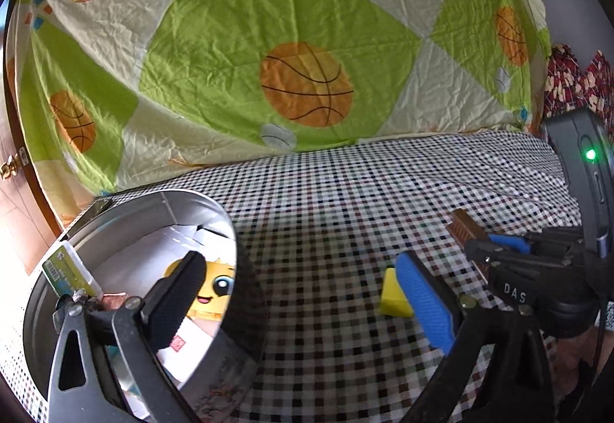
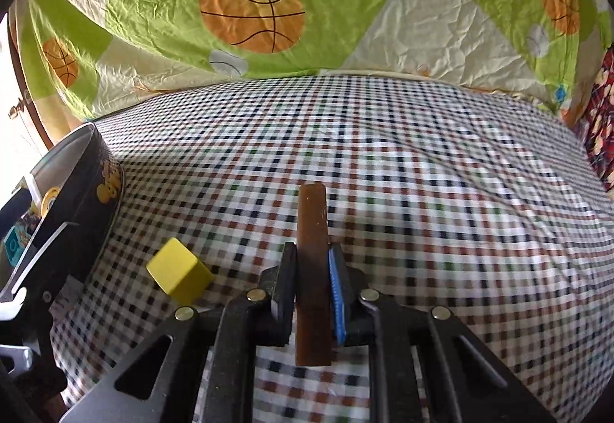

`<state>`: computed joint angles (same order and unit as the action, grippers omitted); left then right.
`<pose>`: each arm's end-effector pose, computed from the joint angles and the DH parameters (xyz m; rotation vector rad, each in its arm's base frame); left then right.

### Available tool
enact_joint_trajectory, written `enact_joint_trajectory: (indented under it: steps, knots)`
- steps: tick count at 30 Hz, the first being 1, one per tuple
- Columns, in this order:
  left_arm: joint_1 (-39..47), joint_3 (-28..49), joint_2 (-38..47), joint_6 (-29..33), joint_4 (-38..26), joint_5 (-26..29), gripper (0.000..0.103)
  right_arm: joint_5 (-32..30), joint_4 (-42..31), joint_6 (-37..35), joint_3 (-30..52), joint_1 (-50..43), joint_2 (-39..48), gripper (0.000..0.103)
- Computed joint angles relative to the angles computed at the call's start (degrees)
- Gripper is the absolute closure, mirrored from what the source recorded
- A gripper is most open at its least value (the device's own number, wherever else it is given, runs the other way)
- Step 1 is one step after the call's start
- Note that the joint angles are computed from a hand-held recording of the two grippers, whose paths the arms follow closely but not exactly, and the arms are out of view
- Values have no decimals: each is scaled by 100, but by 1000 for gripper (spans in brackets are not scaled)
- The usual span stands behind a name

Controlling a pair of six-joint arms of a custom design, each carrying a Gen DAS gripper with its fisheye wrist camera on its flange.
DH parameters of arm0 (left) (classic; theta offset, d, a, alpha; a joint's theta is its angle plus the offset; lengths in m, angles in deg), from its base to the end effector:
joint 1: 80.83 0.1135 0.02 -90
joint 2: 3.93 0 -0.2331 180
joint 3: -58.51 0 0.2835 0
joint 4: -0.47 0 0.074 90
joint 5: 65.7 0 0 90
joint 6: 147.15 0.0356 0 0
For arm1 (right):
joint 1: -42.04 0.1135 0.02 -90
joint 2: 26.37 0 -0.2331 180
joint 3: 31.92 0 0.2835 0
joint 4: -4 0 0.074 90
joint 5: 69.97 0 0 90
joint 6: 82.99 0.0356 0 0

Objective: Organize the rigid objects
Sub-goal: 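Grasp the brown bar with the right tool while the left tool grasps the yellow cube, then carry the brown bar and yellow cube over the tin with both tools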

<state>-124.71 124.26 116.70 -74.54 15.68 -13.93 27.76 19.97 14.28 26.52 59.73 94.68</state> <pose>0.2894 -0.2478 0.0171 0.1463 2.0933 0.1218 0.3308 0.1005 -0.0180 -0.1521 2.3709 0.0474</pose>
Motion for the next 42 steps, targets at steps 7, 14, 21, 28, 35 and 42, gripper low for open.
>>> enact_joint_trajectory:
  steps: [7, 14, 21, 28, 35, 42]
  knots:
    - [-53, 613, 363, 14, -487, 387, 21, -170, 33, -126, -200, -367, -158, 86]
    - [187, 1454, 812, -93, -1473, 1276, 38, -435, 89, -67, -247, -556, -155, 86]
    - [206, 2062, 1201, -54, -2058, 1523, 39, -536, 11, -25, -159, -605, -89, 86]
    - [227, 2076, 1233, -41, -2052, 1667, 39, -521, -37, -53, -94, -593, -31, 85]
    - [414, 2092, 1269, -231, -2078, 2092, 75, -603, 76, -92, -125, -612, -18, 85]
    - [315, 1679, 1061, -237, -1541, 1695, 75, -505, 422, -151, -365, -526, -116, 85]
